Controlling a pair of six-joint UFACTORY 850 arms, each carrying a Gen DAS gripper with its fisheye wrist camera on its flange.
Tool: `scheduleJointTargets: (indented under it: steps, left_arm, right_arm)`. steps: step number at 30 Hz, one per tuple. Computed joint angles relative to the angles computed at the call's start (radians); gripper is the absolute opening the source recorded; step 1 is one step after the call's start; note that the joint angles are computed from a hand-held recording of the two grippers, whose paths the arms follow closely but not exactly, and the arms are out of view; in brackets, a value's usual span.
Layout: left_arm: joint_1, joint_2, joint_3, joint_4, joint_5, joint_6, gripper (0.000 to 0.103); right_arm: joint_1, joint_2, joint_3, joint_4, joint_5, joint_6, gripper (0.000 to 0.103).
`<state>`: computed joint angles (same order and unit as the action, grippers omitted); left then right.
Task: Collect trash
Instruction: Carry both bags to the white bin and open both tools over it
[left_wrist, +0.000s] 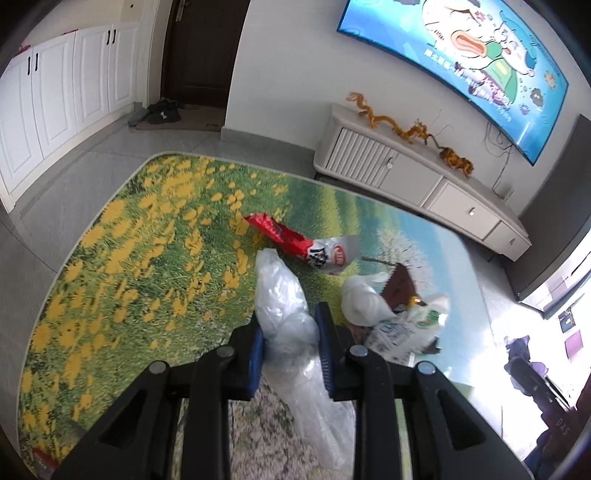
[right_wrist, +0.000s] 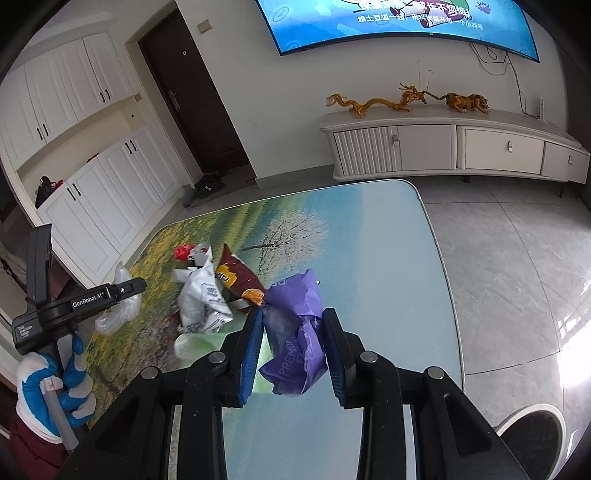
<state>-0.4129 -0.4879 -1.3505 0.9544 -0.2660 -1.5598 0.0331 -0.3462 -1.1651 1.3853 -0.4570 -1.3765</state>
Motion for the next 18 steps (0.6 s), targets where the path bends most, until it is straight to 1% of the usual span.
scheduleJointTargets:
  steps: [7,11,15,18]
  left_arm:
    - [-0.036,0.101,0.075,0.196,0.006,-0.166,0.024]
    - [-0.069,0.153,0.106,0.307,0.010,-0.254,0.024]
    - [-0.103,0.187,0.123,0.388,0.030,-0.306,0.024]
    - [-0.128,0.199,0.122,0.417,0.047,-0.315,0.024]
  right_arm:
    - [-0.023,0.123,0.107,0.070,0.012,-0.065,0.031]
    - [-0.038,0.192,0.163,0.121,0.004,-0.121,0.031]
    - [-0.063,0.264,0.227,0.178,-0.021,-0.181,0.031]
    - [-0.082,0.303,0.260,0.200,-0.036,-0.211,0.031]
